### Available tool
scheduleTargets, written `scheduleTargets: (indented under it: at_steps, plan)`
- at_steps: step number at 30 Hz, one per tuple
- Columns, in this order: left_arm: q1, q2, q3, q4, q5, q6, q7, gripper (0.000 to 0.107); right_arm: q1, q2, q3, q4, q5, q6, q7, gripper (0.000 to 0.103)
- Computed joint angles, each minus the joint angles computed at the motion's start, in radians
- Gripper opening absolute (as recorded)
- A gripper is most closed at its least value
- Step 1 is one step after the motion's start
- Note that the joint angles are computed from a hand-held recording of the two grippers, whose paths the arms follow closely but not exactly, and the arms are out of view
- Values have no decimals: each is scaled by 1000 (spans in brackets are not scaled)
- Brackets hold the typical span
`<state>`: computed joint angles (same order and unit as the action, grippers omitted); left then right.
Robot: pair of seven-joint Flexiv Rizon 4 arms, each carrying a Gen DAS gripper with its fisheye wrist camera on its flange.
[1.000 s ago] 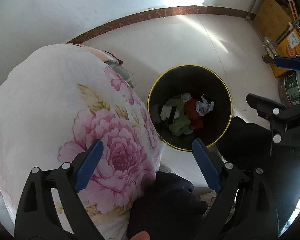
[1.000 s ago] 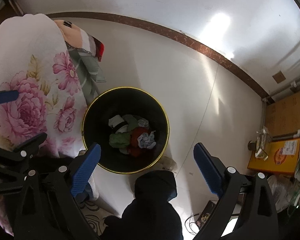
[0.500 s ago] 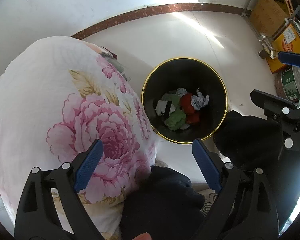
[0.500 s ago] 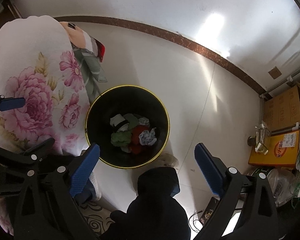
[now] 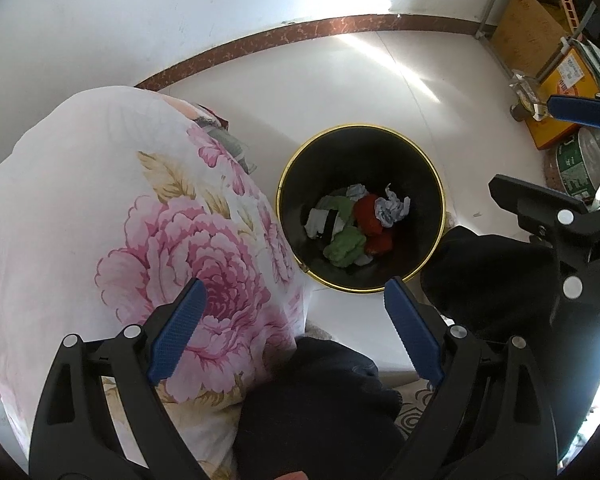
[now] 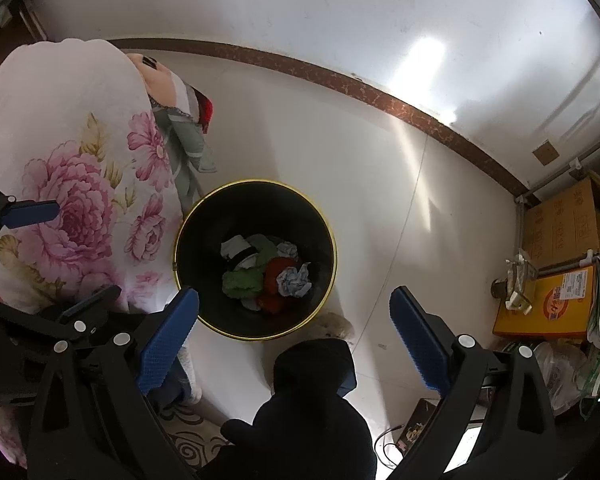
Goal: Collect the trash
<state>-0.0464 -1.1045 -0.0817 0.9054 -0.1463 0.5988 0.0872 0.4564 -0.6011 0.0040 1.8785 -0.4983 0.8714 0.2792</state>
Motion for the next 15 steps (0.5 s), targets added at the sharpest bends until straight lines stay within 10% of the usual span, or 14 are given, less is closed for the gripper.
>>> scheduleTargets:
  at_steps: [15]
  plan:
    - [4,18,-3,31,-4,10,13,91,-2,3,7,5,11,-12,-6,92]
